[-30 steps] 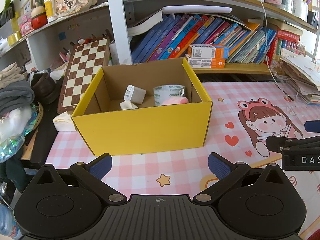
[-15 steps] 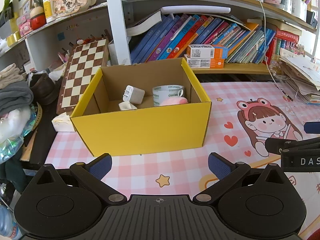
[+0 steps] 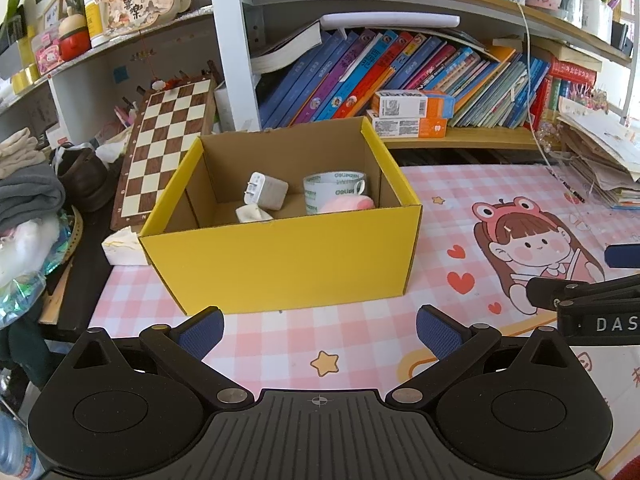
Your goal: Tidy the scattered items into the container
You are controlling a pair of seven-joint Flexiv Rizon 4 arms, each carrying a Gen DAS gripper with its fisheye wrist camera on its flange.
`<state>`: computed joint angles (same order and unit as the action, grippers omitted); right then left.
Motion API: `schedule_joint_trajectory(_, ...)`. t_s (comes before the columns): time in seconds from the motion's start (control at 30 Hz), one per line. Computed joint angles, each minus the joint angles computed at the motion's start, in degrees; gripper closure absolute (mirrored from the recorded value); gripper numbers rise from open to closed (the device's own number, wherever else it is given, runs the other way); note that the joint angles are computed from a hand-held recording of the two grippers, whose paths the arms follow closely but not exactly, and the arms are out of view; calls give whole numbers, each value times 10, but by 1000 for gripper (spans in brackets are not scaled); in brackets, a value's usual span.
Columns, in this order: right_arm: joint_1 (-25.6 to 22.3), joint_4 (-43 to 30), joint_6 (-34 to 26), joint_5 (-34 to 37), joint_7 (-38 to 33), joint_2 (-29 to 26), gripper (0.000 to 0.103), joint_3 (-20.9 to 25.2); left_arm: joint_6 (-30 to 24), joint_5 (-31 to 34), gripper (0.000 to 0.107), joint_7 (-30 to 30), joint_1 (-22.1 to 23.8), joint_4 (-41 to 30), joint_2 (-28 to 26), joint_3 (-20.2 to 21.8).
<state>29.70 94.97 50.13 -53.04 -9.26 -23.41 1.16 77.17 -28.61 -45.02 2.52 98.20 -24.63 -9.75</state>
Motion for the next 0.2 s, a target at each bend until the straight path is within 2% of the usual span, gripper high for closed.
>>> schedule_joint_trajectory(0.07,0,0,0,0,0,0,2,0,21,-12,4,11,7,8,1,-14)
schedule_joint_trajectory(0.2,-1,-1,0,3,-3,-1,2,1,25,-25,4,29,16,13,3,-29)
